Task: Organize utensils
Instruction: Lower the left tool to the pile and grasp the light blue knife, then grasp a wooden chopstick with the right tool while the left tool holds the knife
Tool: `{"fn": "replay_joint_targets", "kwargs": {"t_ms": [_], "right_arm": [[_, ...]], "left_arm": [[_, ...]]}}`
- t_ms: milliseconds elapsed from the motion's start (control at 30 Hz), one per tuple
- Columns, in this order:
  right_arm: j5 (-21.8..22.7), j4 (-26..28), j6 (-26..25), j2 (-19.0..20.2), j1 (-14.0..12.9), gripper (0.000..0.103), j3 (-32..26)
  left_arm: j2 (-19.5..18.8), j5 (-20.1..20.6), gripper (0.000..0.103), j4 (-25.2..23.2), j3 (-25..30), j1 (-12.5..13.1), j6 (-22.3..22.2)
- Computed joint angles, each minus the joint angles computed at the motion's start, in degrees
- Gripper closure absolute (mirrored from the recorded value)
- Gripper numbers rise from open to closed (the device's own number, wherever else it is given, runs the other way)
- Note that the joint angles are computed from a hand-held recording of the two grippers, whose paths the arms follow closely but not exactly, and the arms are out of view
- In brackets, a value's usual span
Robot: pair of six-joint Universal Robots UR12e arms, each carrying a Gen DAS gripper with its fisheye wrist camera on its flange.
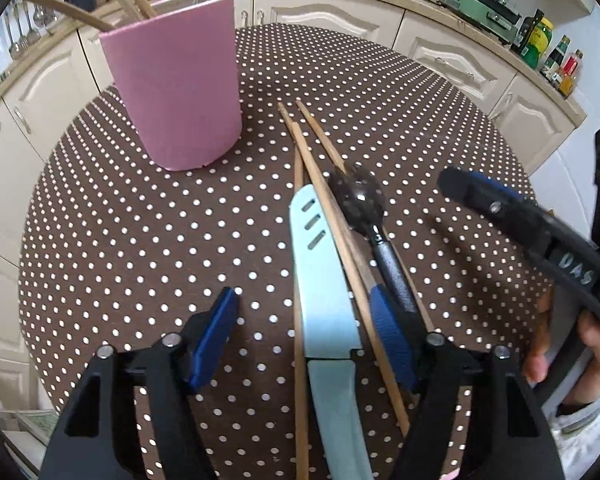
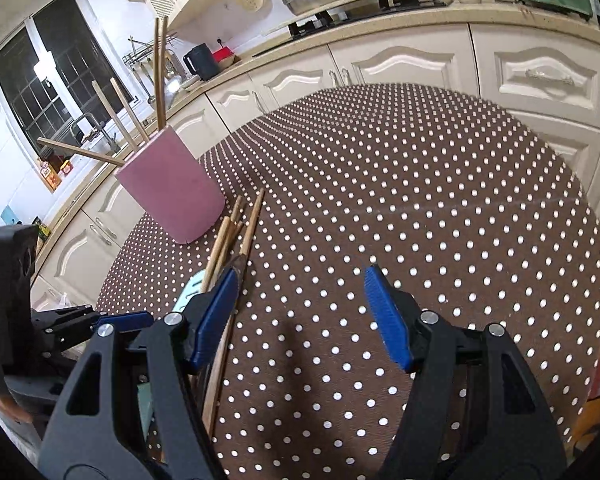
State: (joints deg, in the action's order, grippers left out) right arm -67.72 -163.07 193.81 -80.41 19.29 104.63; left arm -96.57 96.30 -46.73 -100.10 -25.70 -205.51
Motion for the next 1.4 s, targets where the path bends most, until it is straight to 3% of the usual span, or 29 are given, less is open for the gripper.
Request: {"fn": "replay_joint_targets", "kwargs": {"t_ms": [233,567,667,733,900,1033,1233,1400], "right_arm": [[2.4,-0.7,1.6,-0.1,-0.9,0.038,0.6],[2.7,-1.0,2.0,-0.2,-1.1,0.038,0.7],[1.6,-0.8,1.7,-0.3,-0.7,0.038,0.6],[1.0,-0.7,1.6,-0.3,-0.4,0.038,0.5],[0.2,-0.4,1.3,-0.3,-0.1,0.038,0.3],[-0.1,-0.1,1.1,-0.3,0.1,0.038,0.2],[-1.6,1.9,-0.9,0.0,0.7,0.038,-0.8],[-4.4,6.8,-4.6,0.6,1.9,0.038,-3.4]], "left_arm": [[1.3,-2.5,0.047,0.4,-1.2,1.1,-0.4],[-0.3,2.1,0.049,-1.4,0.6,-0.3,-0.1],[-1.4,1.6,0.058,-1.4,1.8,-0.4,-0.7],[-1.8,1.7,0.073,-1.9,2.3,-0.5,-0.4],[-2.9,2.9,0.077,-0.8,3.0,-0.9,-1.5],[-1.3,-0.2,0.078,2.1,0.9,0.0,-2.9],[1.5,0.0,0.078,4.8,-2.1,0.9,-3.8],[4.3,0.6,0.078,7.2,-5.0,1.9,-5.8]]}}
